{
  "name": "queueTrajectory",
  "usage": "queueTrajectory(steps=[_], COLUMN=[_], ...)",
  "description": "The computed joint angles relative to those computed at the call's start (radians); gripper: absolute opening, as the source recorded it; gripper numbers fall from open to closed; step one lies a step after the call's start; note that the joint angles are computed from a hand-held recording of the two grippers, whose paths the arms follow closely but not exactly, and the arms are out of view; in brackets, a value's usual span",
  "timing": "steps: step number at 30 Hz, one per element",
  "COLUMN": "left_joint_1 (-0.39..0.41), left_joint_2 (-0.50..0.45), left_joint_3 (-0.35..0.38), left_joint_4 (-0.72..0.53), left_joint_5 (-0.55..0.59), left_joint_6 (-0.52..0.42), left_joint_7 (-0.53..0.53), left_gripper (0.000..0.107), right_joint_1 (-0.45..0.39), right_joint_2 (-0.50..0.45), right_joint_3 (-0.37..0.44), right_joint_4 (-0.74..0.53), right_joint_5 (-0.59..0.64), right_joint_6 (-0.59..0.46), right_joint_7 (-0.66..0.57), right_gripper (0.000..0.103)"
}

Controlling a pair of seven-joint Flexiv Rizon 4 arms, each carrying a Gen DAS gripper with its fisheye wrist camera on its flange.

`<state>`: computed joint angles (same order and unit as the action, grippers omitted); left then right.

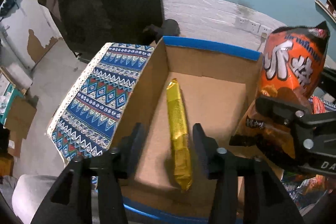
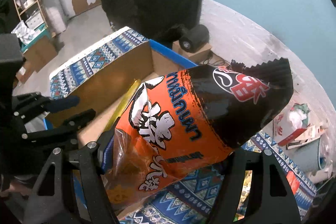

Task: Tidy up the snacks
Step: 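Release yellow pack with left gripper while right releases orange bag in box, then move both grippers back over the snack pile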

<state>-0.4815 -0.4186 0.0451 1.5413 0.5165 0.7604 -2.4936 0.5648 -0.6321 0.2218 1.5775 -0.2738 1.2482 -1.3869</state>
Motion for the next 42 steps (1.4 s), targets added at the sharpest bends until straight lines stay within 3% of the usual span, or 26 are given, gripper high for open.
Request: queueTrajectory(steps=[8,11,16,25,42], left_joint_1=[0.008,0.018,0.017,-0.017,-0.085], left_joint_2=[0.027,0.029,0.025,0.003,-0.103], left_joint_3=[-0.001,-0.009,-0.014,-0.024,-0.043], left_joint_4=[0.026,0.031,0.021,-0.036,-0.184], left_joint_5=[0.005,-0.006,-0.009,-0.003,-0.065], left_joint_6=[-0.008,-0.001,0.010,0.008,0.037], left_joint_7=[-0.006,0.004,0.016,0.048,0.177], left_gripper=[0.055,0.055,0.055,0.060,0.065], right_joint_1=[-0.014,0.002,0.015,-0.009,-0.135], right_joint_2=[-0.032,-0.033,-0.008,0.074,0.224], right_joint_3=[0.045,0.027,-0.004,-0.027,-0.056], right_joint_4=[-0.067,-0.074,-0.039,0.057,0.258], right_joint_5=[0.053,0.056,0.034,0.015,0.007], right_joint_6=[-0.095,-0.132,-0.106,-0.045,-0.012], right_joint_7=[-0.053,-0.042,-0.011,0.054,0.157], right_gripper=[0.074,0.082,0.087,0.088,0.088])
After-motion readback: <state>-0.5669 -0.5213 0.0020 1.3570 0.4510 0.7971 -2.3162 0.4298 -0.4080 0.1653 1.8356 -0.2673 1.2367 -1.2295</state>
